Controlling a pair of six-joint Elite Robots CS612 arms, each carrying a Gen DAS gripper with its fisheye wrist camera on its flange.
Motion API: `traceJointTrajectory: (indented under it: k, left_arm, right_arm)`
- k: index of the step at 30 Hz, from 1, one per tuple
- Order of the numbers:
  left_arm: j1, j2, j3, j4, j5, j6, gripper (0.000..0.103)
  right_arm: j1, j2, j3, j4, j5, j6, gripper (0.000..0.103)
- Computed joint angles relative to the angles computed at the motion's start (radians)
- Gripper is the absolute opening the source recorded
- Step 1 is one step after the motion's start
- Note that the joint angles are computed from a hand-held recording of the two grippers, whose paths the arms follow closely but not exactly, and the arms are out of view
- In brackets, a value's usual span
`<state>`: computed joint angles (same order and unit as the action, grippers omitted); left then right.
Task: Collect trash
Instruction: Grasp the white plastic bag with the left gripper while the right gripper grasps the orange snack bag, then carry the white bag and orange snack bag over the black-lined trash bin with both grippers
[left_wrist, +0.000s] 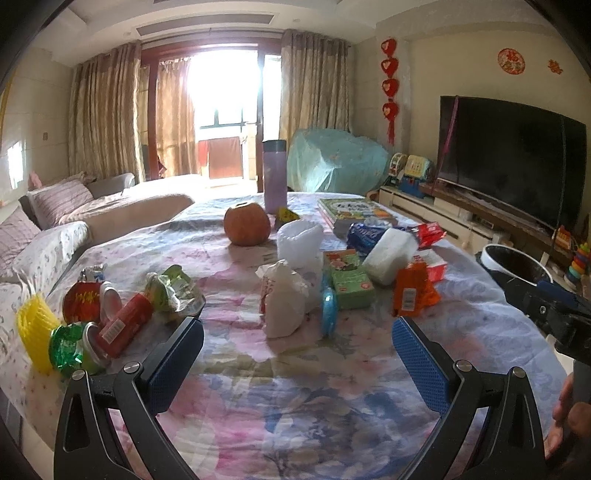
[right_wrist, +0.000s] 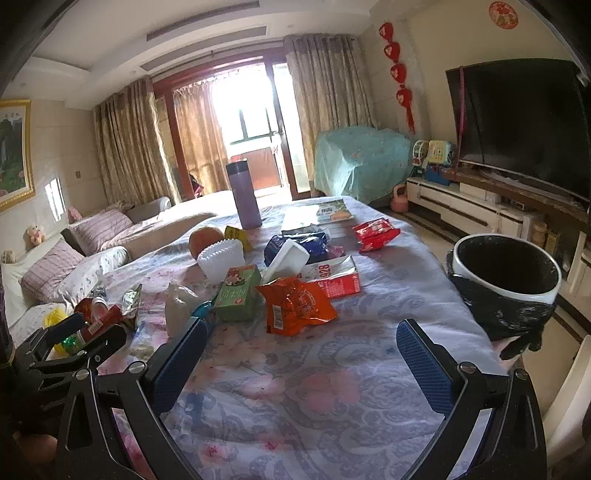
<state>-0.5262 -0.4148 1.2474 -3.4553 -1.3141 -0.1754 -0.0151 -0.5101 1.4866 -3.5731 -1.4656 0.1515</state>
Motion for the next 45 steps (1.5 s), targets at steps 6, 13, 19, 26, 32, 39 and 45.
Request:
traceJointTrajectory:
  k: [6,13,19,26,32,39,45]
  left_arm:
    - [0.014,0.025,-0.067,0.091,0.001,-0.007,0.101]
    - [0.028,0.065,-0.171,0.207,-0.008,-0.034,0.097]
    - [0.037,0.109,-0.276,0.323,-0.021,-0.034,0.090]
    - [0.047,0.151,-0.385,0.457,-0.054,-0.038,0.077]
    - [0.060,0.189,-0.481,0.563,-0.131,-0.027,0.041]
    - [0.059,0.194,-0.485,0.535,-0.162,-0.003,0.031]
    - [0.045,0.169,-0.435,0.492,-0.182,0.015,0.029]
  right_arm:
    - [0.000,0.022,-0.053,0.098,0.038,0.004,0.102]
    - [-0.002,0.052,-0.123,0.217,0.066,0.002,0.101]
    - [-0.005,0.070,-0.177,0.296,0.081,0.002,0.094]
    - [-0.006,0.096,-0.245,0.400,0.099,-0.011,0.078]
    - [-0.010,0.119,-0.301,0.481,0.106,-0.011,0.049]
    - [-0.014,0.118,-0.301,0.491,0.137,-0.026,0.010]
    - [-0.026,0.096,-0.252,0.445,0.158,-0.015,0.008]
